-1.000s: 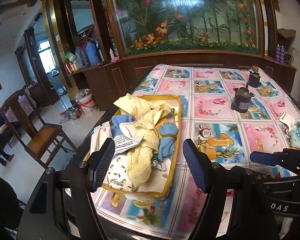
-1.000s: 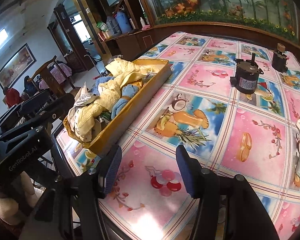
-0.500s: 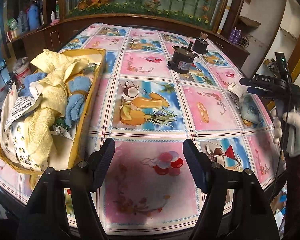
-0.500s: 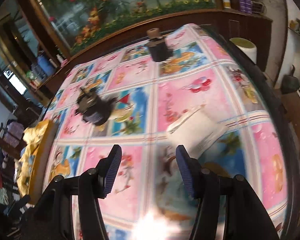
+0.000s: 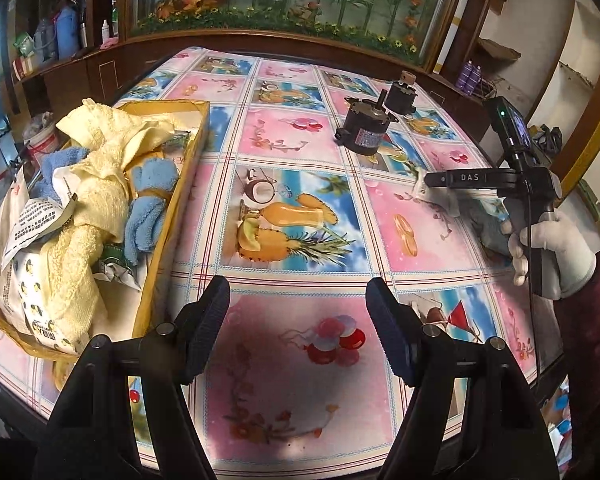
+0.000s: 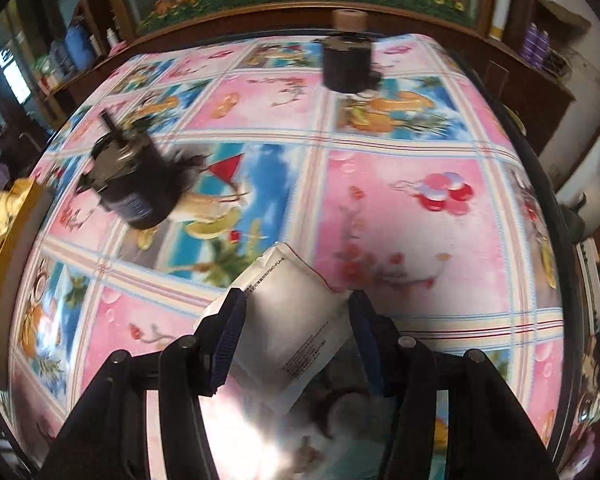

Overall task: Organize soft objects
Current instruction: 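Grasp the white packet with the left gripper while the right gripper grasps the teal cartoon bag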

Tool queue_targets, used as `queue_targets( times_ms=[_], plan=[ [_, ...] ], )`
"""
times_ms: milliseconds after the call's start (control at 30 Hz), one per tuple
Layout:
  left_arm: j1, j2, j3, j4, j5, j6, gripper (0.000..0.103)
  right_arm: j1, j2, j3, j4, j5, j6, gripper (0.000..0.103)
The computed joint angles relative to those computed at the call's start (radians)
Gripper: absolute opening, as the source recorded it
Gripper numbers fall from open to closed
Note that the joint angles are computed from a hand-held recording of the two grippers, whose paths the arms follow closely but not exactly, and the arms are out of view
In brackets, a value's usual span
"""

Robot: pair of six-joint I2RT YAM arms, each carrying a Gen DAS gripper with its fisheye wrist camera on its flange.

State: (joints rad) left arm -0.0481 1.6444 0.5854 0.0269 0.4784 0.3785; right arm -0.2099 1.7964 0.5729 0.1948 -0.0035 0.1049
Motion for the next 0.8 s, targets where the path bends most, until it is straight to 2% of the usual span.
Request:
queue_targets(
  times_ms=[100, 200, 233, 300, 433, 500, 567, 667, 800],
  plan=[
    [0.000, -0.007, 0.000, -0.010, 0.003, -0.002, 0.071, 0.114, -0.008, -0.006, -0.023, -0.033, 0.004, 0.054],
    [-0.001, -0.003, 0.012, -0.037, 0.014, 0.008, 0.071, 0.127, -0.079, -0.062, -0.038, -0.204, 0.035, 0.054],
    [-0.003, 0.001, 0.017, -0.047, 0.018, 0.012, 0.071, 0.076, -0.149, -0.119, -0.009, -0.290, 0.058, 0.054],
    [-0.004, 0.008, 0.026, -0.065, 0.025, 0.022, 0.071, -0.036, -0.295, -0.210, -0.009, -0.377, 0.078, 0.055],
    [-0.030, 0.048, 0.062, -0.092, 0.041, 0.011, 0.071, -0.265, -0.591, -0.323, -0.187, -0.322, -0.067, 0.064],
    [-0.059, 0.083, 0.106, -0.129, 0.057, -0.009, 0.071, -0.373, -0.573, -0.314, -0.222, -0.313, -0.129, 0.069],
    [-0.101, 0.112, 0.137, -0.132, 0.068, -0.028, 0.071, -0.467, -0.533, -0.310, -0.224, -0.305, -0.188, 0.069],
    [-0.188, 0.143, 0.156, -0.074, 0.021, -0.063, 0.071, -0.523, -0.451, -0.305, -0.157, -0.290, -0.213, 0.069],
    [-0.306, 0.217, 0.217, -0.039, -0.050, -0.081, 0.071, -0.517, -0.367, -0.293, -0.115, -0.312, -0.220, 0.069]
  ],
)
